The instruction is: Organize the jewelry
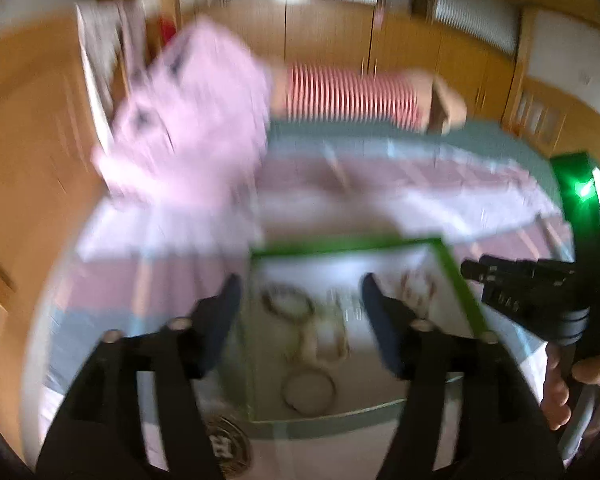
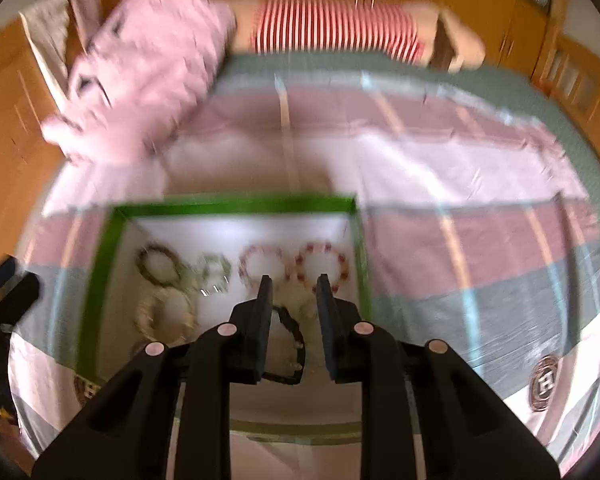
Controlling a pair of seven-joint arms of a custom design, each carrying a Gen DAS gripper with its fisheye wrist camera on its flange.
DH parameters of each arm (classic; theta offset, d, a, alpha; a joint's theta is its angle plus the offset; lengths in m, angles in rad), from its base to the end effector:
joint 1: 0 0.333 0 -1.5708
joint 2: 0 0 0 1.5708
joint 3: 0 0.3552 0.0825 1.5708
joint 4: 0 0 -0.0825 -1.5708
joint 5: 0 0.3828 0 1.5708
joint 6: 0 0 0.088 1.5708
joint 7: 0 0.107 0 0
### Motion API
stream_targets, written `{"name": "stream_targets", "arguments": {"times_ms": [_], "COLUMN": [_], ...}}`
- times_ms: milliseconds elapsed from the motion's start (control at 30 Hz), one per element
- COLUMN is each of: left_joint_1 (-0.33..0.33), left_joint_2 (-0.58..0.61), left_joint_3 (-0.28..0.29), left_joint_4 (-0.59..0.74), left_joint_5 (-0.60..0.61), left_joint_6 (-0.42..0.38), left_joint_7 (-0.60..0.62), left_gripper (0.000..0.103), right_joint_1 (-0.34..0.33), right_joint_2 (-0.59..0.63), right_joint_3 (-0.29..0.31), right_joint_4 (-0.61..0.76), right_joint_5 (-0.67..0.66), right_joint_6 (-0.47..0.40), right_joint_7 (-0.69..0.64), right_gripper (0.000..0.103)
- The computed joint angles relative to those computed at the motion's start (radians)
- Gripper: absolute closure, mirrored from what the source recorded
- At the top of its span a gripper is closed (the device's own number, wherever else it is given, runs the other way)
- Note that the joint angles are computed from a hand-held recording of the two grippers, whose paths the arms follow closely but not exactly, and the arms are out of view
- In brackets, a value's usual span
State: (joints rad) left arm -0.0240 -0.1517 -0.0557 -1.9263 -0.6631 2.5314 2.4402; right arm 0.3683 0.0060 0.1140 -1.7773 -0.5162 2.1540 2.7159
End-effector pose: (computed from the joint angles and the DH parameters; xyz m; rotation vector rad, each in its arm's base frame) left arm 0.5551 -0.0402 0.6802 -1.2114 2.1643 -1.0532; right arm 0.5393 0.2594 0.6250 -1.4250 2.2851 -0.6478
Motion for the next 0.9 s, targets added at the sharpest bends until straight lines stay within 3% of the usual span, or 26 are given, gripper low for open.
{"name": "stream_targets", "arguments": {"times_ms": [33,100,167,200,333,367,433,500,567,600,633,767,900], "left_joint_1": [-0.006,-0.026,-0.051,-0.053,-0.034,-0.016,0.006,0.019,0.022,0.029,0.039,0.075,0.067], "left_joint_2": [-0.034,-0.094,-0.157,-0.185,-0.261,-0.275,-0.305,-0.333,-0.361,-0.375,-0.389,-0.441,-0.436], "left_joint_3": [0.006,0.039,0.096,0.111,0.139,0.135,0.118,0.128,0.159,0.164,0.164,0.151,0.161], "left_joint_4": [-0.02,-0.043,-0.065,-0.084,-0.169,-0.198,-0.266,-0.307,-0.329,-0.342,-0.36,-0.463,-0.474], "left_joint_5": [-0.035,-0.113,-0.227,-0.259,-0.26,-0.216,-0.176,-0.143,-0.136,-0.132,-0.122,-0.05,-0.006], "left_joint_6": [0.036,0.046,0.0,-0.008,-0.044,-0.065,-0.02,-0.034,-0.093,-0.099,-0.094,-0.04,-0.053], "left_joint_7": [0.044,0.133,0.222,0.242,0.25,0.233,0.215,0.173,0.146,0.136,0.122,0.118,0.124], "left_gripper": [0.021,0.008,0.002,0.002,0.002,0.002,0.002,0.002,0.002,0.002,0.002,0.002,0.002], "right_joint_1": [0.012,0.033,0.052,0.06,0.102,0.112,0.127,0.151,0.174,0.194,0.195,0.189,0.172], "right_joint_2": [-0.023,-0.058,-0.099,-0.117,-0.189,-0.214,-0.255,-0.265,-0.301,-0.323,-0.33,-0.328,-0.323], "right_joint_3": [0.011,0.042,0.081,0.1,0.205,0.222,0.256,0.26,0.206,0.16,0.148,0.19,0.21], "right_joint_4": [-0.003,0.0,-0.013,-0.022,-0.1,-0.14,-0.214,-0.226,-0.261,-0.296,-0.314,-0.339,-0.351], "right_joint_5": [-0.068,-0.213,-0.365,-0.421,-0.669,-0.711,-0.758,-0.651,-0.494,-0.373,-0.303,-0.189,-0.175], "right_joint_6": [-0.011,-0.069,-0.136,-0.167,-0.333,-0.343,-0.36,-0.376,-0.249,-0.149,-0.105,-0.13,-0.14], "right_joint_7": [0.045,0.139,0.23,0.267,0.473,0.535,0.677,0.714,0.649,0.584,0.545,0.463,0.405], "right_gripper": [0.076,0.053,0.009,0.002,0.001,0.001,0.001,0.001,0.001,0.001,0.001,0.001,0.001]}}
